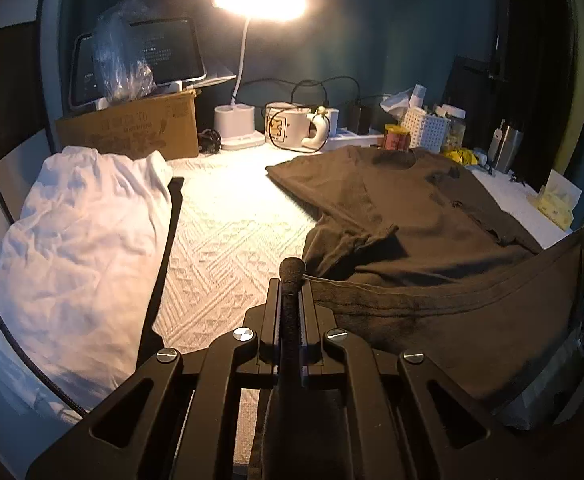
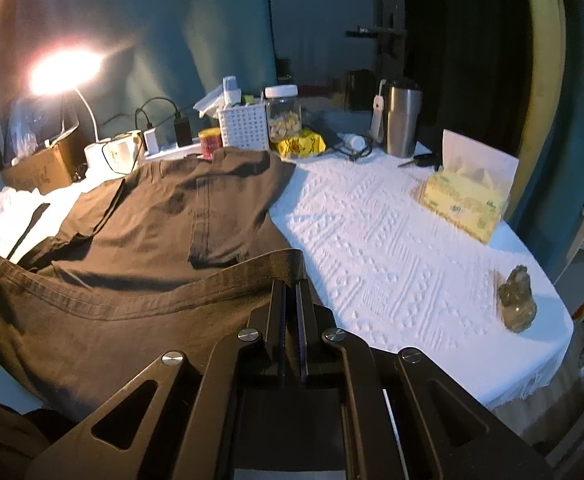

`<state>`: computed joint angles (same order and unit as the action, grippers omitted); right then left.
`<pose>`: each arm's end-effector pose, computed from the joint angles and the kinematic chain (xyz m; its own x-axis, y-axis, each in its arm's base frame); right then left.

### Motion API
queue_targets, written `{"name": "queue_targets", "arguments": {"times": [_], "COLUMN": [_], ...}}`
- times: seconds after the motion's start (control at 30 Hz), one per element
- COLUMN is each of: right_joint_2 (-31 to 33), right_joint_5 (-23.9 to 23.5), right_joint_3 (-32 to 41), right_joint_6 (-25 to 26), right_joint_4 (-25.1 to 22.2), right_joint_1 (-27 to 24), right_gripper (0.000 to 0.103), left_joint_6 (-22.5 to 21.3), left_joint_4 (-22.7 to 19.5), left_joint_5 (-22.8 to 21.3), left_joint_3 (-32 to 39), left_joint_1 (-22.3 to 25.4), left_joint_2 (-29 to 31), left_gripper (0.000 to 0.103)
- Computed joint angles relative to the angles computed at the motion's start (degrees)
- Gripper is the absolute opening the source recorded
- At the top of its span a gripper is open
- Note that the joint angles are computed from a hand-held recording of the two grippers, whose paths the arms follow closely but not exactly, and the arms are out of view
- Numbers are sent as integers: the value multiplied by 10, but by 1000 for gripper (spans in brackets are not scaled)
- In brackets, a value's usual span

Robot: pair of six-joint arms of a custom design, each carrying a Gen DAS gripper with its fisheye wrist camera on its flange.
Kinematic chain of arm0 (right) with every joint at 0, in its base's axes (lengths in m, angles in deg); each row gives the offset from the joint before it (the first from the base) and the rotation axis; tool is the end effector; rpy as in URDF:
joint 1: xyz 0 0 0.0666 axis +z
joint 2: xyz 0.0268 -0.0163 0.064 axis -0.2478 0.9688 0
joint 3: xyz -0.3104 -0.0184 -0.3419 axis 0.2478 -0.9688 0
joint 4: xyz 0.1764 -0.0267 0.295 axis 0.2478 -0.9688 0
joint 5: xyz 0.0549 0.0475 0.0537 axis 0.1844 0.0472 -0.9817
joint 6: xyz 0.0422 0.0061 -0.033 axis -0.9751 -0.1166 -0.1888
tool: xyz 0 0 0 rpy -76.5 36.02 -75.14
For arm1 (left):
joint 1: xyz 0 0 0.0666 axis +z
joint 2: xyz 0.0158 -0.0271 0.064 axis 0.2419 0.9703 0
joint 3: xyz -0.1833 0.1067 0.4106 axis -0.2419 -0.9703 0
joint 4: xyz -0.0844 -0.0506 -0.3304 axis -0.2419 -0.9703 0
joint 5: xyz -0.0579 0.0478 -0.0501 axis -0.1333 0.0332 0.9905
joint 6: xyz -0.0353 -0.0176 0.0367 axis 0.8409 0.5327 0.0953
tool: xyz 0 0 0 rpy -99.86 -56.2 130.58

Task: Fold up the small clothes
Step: 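Grasp the shirt hem with both grippers, then lift the hem with both grippers and fold it toward the collar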

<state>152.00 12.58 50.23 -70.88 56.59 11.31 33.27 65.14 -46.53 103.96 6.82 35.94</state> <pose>0.4337 0.1943 0.2943 -0.5290 0.0374 -0.8478 -0.0046 0.9989 0.0469 0.4598 -0.0581 0.3253 -0.6322 -0.0182 -0.7746 0.0579 0.9958 -0.0706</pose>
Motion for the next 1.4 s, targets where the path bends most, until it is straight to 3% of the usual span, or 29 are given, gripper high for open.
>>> {"name": "queue_targets", "arguments": {"times": [0.83,1.4], "right_joint_2": [-5,47], "right_joint_5": [12,-29], "right_joint_3": [55,147], "right_joint_6": [24,66], "right_joint_4": [-14,-24], "right_joint_1": [-13,-46], "right_gripper": [6,6], "left_joint_6": [-21,-36], "left_joint_4": [30,22], "left_joint_5": [2,-20], "left_joint_3": [65,143], "left_joint_1": [13,14], "left_joint_2": [19,63], "left_gripper": [5,5]}}
